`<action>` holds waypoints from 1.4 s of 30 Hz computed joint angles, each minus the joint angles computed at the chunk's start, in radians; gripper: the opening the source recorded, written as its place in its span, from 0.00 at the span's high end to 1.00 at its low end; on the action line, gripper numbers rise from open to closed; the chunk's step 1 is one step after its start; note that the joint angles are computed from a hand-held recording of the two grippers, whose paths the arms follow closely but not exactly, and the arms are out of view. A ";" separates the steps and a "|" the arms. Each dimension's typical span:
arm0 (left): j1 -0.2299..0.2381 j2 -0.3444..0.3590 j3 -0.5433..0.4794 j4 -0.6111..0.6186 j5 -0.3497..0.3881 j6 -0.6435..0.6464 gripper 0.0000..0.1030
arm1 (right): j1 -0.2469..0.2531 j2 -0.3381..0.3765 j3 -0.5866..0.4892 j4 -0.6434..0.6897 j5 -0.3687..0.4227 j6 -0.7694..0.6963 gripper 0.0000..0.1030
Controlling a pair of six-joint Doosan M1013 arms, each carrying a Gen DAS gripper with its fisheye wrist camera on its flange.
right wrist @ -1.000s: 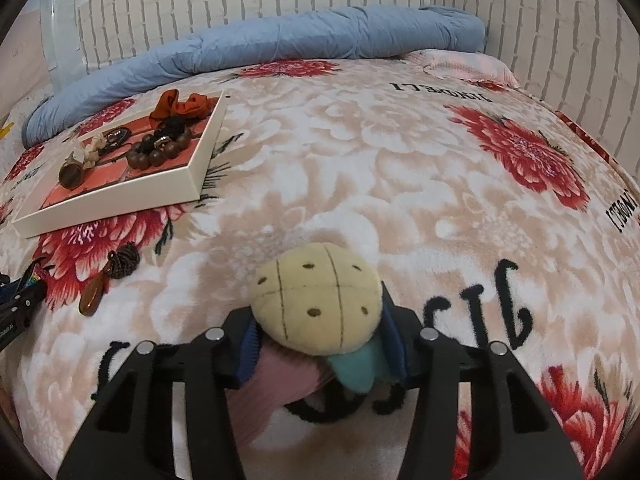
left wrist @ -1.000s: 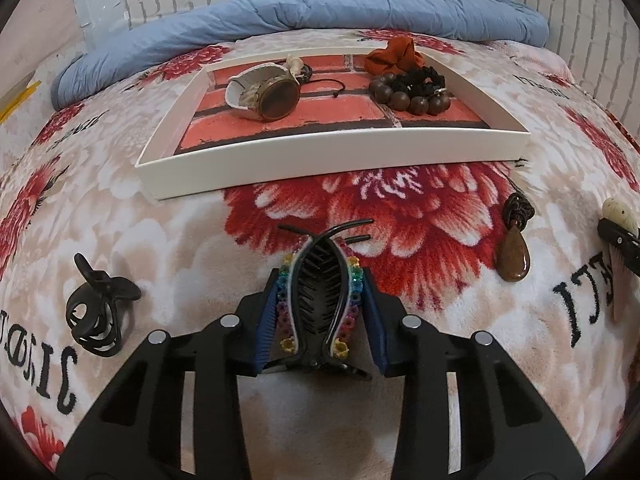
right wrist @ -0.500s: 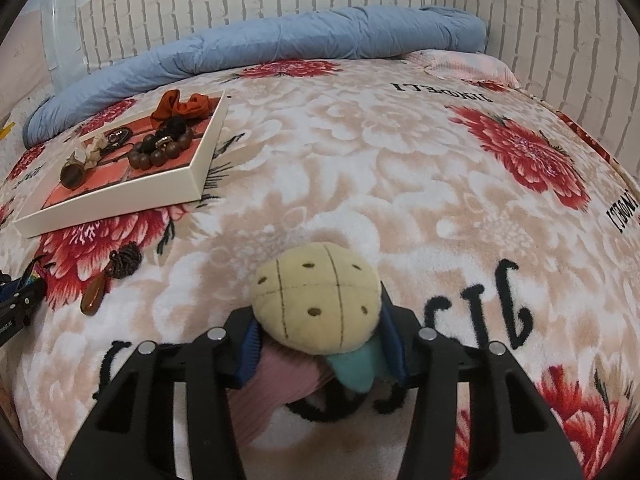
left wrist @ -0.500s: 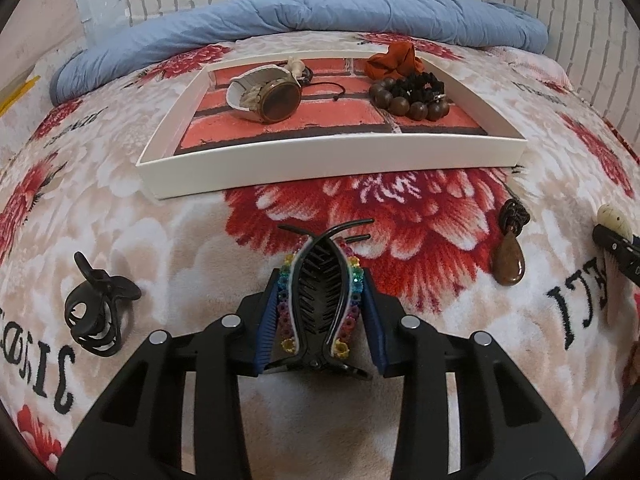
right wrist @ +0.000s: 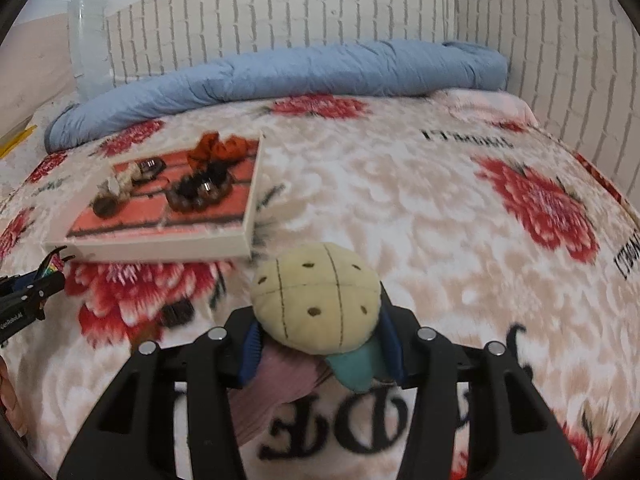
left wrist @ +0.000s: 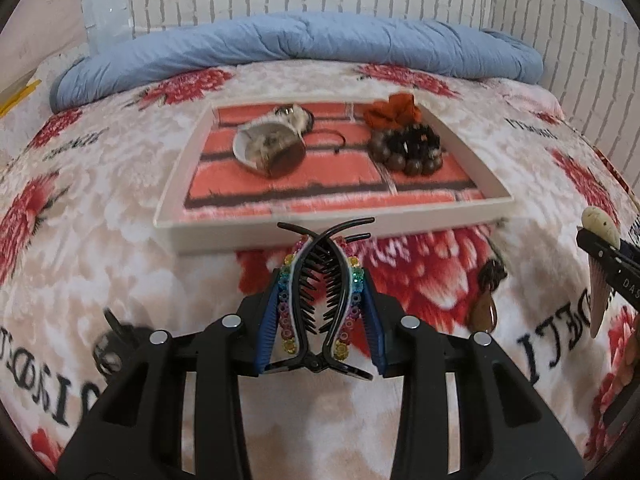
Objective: Organize jewelry
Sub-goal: 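Carry the rainbow hair claw and plush clip over the tray with both tools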
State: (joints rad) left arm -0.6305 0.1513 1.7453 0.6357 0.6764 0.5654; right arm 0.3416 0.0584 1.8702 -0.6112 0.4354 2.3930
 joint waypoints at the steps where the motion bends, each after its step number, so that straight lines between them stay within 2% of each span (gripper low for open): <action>1: 0.003 0.000 -0.007 0.013 0.001 -0.003 0.65 | 0.002 0.003 -0.012 -0.004 -0.007 0.000 0.52; 9: 0.049 0.006 -0.063 0.078 -0.015 -0.023 0.65 | 0.021 0.051 -0.110 -0.035 -0.057 -0.021 0.52; 17: 0.103 0.038 -0.131 0.103 -0.036 -0.030 0.65 | 0.033 0.125 -0.206 0.006 -0.095 -0.091 0.52; 20: 0.112 0.054 -0.150 0.153 -0.030 -0.056 0.65 | 0.036 0.157 -0.237 0.035 -0.102 -0.125 0.52; 24: 0.124 0.070 -0.152 0.168 -0.054 -0.070 0.65 | 0.039 0.192 -0.257 -0.042 -0.105 -0.066 0.52; 26: 0.125 0.078 -0.146 0.177 -0.067 -0.070 0.65 | 0.032 0.200 -0.254 -0.031 -0.120 -0.057 0.52; 28: 0.127 0.091 -0.150 0.173 -0.066 -0.060 0.65 | 0.030 0.211 -0.255 -0.008 -0.118 -0.080 0.52; 31: 0.138 0.105 -0.152 0.127 -0.090 -0.026 0.65 | 0.033 0.227 -0.261 -0.034 -0.096 -0.080 0.52; 42: 0.168 0.135 -0.151 0.045 -0.086 0.006 0.65 | 0.050 0.268 -0.281 -0.093 -0.055 -0.087 0.52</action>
State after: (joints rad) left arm -0.4628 0.2858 1.5947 0.6807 0.5904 0.5717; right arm 0.3920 0.3264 1.5895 -0.7047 0.3801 2.3062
